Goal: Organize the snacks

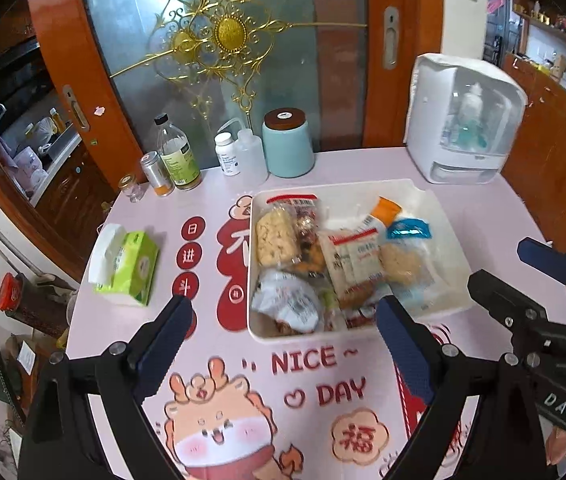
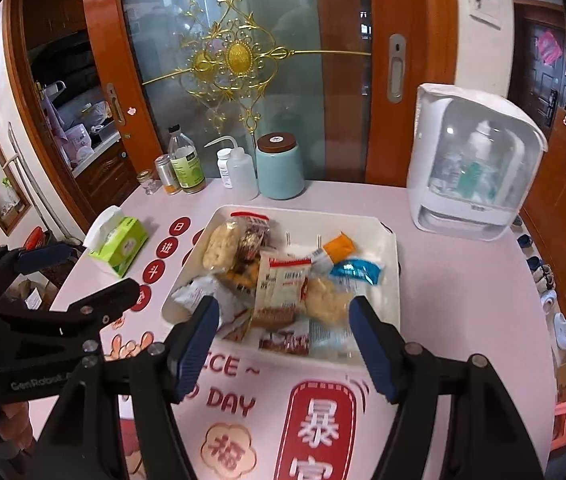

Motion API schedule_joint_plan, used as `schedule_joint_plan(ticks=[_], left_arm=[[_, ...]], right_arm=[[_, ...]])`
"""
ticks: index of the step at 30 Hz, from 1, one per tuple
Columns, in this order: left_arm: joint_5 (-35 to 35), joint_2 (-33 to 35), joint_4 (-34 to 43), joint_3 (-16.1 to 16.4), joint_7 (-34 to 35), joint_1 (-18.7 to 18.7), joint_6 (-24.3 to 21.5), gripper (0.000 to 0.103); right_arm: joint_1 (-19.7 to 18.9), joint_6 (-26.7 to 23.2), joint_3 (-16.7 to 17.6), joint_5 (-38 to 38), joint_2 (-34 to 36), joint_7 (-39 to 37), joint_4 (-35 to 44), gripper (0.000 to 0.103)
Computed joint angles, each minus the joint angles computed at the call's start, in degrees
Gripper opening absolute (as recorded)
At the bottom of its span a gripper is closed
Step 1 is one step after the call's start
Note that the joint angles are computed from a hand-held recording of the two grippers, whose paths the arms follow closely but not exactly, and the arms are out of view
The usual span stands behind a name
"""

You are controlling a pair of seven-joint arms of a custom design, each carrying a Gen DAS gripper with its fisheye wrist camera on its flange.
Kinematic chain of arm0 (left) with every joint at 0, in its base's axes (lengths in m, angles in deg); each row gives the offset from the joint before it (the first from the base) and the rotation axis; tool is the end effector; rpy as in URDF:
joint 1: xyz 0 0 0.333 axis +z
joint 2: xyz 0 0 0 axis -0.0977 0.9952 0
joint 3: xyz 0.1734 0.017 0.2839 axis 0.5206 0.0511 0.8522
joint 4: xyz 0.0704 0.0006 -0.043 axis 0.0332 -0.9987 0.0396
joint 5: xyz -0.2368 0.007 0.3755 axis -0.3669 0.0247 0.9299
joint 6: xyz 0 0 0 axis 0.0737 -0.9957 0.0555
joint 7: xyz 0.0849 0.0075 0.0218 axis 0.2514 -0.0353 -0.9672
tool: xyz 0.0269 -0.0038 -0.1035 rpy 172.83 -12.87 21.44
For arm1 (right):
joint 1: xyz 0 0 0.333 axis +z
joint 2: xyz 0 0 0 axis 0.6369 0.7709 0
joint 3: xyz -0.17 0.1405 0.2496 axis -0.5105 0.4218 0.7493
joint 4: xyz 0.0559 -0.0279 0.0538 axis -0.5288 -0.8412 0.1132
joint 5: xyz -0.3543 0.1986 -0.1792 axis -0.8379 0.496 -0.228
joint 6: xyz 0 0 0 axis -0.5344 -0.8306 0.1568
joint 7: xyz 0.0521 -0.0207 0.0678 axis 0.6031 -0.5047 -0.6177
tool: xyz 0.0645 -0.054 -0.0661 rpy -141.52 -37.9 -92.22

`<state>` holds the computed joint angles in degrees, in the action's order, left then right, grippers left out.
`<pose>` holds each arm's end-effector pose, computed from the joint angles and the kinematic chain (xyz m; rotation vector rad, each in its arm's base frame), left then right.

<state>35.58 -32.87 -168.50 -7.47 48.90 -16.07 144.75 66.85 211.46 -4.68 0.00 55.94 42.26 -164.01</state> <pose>0.5846 -0.2359 0.5021 -1.9565 1.6031 -0.4457 0.6184 0.3840 0.4985 -2.0688 1.2599 -0.3857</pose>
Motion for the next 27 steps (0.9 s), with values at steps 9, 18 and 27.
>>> schedule_joint_plan(ticks=[9,18,27], left_arm=[[-1.69,-9.75,-9.50,-3.48,-5.56,-2.12,-1.14,0.093],[-4.00,-16.51,-15.73,-6.91,-11.43,-5.19,-4.06,0.093],[-6.08,-21.12,-18.82,-9.16,-14.82,-7.70,-6.89,0.094]], right_arm=[[-1.20,3.49,1.77,1.05,-12.90,0.93,-15.28,0.068],[-2.03,3.64,3.27,9.60,-22.87,-3.32,-27.06,0.068],[-1.35,2.47,3.83,13.56,-29.98,-5.09,-34.17,0.068]])
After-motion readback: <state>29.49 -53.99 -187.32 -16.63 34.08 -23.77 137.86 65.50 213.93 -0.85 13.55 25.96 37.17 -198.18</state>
